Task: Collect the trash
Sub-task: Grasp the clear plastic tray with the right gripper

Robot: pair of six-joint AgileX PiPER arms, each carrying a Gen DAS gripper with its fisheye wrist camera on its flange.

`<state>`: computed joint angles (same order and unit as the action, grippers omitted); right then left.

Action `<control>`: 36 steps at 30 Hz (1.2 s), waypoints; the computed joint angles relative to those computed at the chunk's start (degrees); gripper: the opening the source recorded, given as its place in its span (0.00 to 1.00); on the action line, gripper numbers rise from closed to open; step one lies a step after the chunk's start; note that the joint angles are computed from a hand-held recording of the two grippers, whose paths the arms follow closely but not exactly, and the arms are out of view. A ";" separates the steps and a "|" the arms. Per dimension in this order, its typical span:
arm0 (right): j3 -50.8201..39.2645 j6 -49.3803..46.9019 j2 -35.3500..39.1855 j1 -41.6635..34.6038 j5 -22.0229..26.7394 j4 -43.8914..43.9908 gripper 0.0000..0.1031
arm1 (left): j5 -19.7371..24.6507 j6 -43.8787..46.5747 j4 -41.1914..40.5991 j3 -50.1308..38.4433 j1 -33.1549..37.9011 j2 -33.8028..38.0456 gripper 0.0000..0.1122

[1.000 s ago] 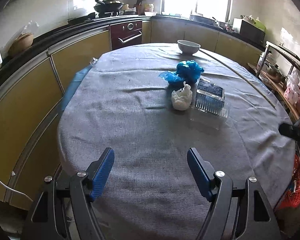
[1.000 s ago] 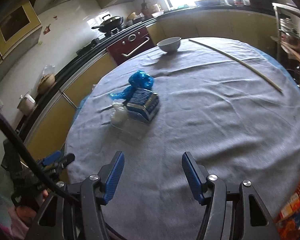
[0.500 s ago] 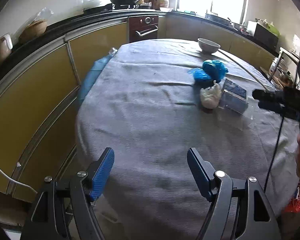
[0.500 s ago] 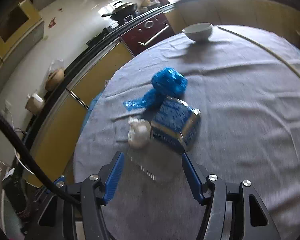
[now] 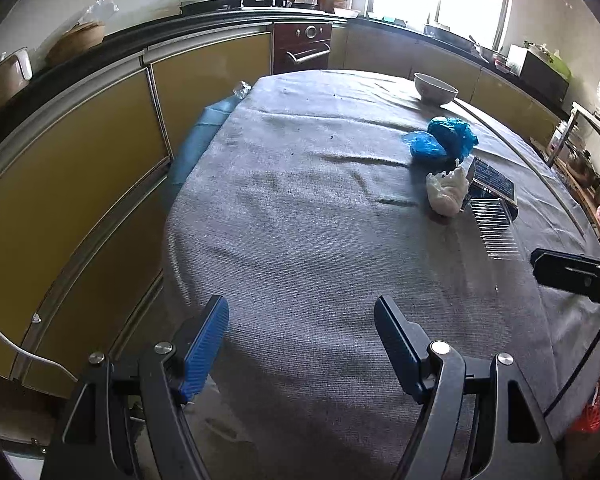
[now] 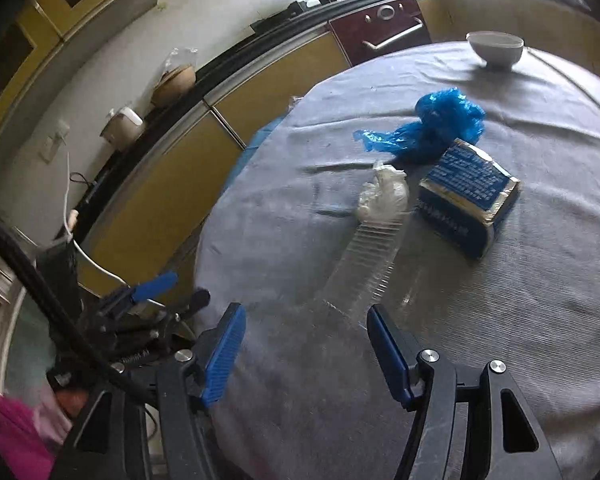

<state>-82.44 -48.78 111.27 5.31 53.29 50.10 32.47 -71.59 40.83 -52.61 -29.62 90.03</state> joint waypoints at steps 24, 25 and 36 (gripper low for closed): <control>-4.21 18.37 1.74 7.87 -15.66 -10.96 0.65 | -3.31 0.02 -0.70 4.08 2.00 -2.76 0.68; -4.81 19.72 2.13 8.46 -15.41 -12.51 0.65 | -3.56 0.06 -0.84 4.44 2.34 -2.98 0.68; -11.55 34.53 6.31 9.88 -11.10 -19.65 0.70 | -6.31 1.02 -2.01 6.97 5.49 -4.92 0.68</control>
<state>-93.99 -14.25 117.58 15.19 42.19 30.45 26.16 -70.57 38.83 -45.64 -24.13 85.11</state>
